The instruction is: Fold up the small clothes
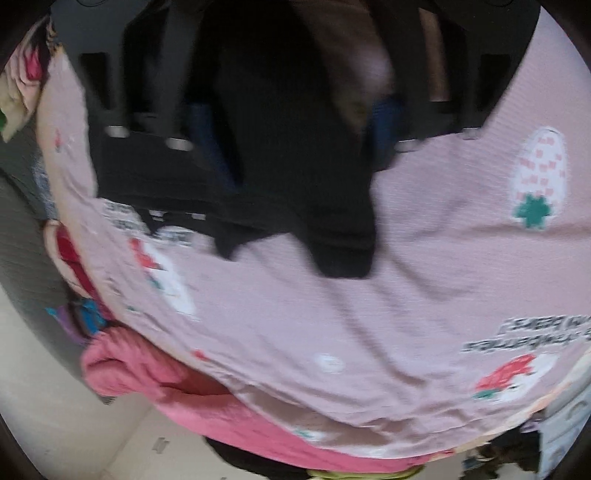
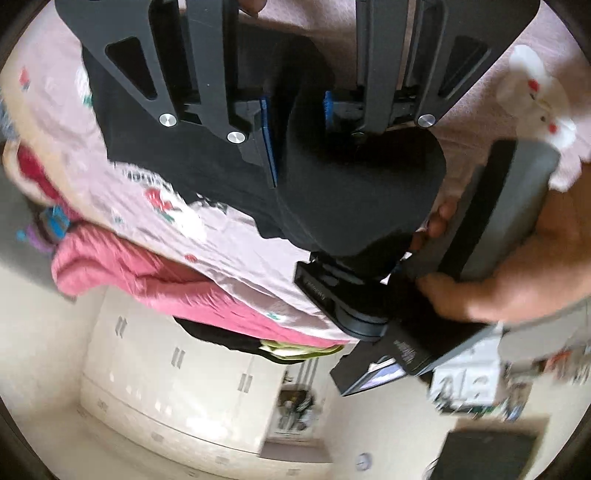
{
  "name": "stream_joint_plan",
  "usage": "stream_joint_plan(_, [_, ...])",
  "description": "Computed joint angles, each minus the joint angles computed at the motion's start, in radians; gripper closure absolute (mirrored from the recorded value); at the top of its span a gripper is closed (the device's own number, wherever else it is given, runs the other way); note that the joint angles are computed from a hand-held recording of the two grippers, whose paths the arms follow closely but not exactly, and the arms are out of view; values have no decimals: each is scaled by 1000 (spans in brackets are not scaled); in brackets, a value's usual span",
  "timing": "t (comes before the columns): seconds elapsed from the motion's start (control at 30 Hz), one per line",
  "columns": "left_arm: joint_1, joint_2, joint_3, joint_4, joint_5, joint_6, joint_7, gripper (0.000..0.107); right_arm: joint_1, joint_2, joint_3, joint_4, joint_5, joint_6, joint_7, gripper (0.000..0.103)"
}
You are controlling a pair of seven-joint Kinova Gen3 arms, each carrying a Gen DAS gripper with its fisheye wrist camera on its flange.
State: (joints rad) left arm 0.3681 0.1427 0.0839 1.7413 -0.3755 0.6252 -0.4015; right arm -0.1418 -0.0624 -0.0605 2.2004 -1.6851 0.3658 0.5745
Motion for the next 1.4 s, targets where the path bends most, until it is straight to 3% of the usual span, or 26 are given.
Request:
stream_joint_plan(0.13, [64, -1, 2, -29, -99, -10, 104, 84, 32, -23, 36, -4, 46, 44, -82, 86])
stream_joint_plan(0.3, [138, 8, 15, -75, -225, -17, 205, 87, 95, -59, 97, 5, 29, 123, -93, 86])
stream_joint_plan(0.43, [162, 44, 32, -145, -205, -8, 189, 87, 144, -67, 133, -7, 107, 172, -214, 87])
stream_joint_plan(0.63, [236, 183, 18, -396, -164, 197, 54, 87, 195, -34, 190, -77, 282, 254, -458, 90])
stream_joint_plan(0.77, [271, 282, -4, -565, -121, 324, -30, 87, 265, 38, 209, -152, 386, 374, -621, 92])
stream_joint_plan(0.93, [309, 418, -35, -767, -62, 447, -119, 86, 268, 184, 330, -263, 473, 577, -824, 92])
stream_joint_plan(1.07, [322, 515, -52, -900, 3, 500, -177, 86, 442, 335, 236, -351, 489, 740, -987, 92])
stream_joint_plan(1.13, [329, 554, -65, -955, 26, 523, -193, 79, 506, 392, 201, -398, 506, 821, -1068, 92])
stream_joint_plan(1.2, [330, 582, -75, -994, 51, 533, -201, 70, 512, 436, 224, -444, 522, 902, -1150, 88])
stream_joint_plan(1.3, [344, 565, -113, -947, 78, 464, -186, 66, 581, 475, 154, -485, 563, 940, -1235, 73])
stream_joint_plan(1.4, [360, 485, -124, -822, 33, 346, -97, 60, 621, 487, 106, -506, 589, 959, -1257, 68])
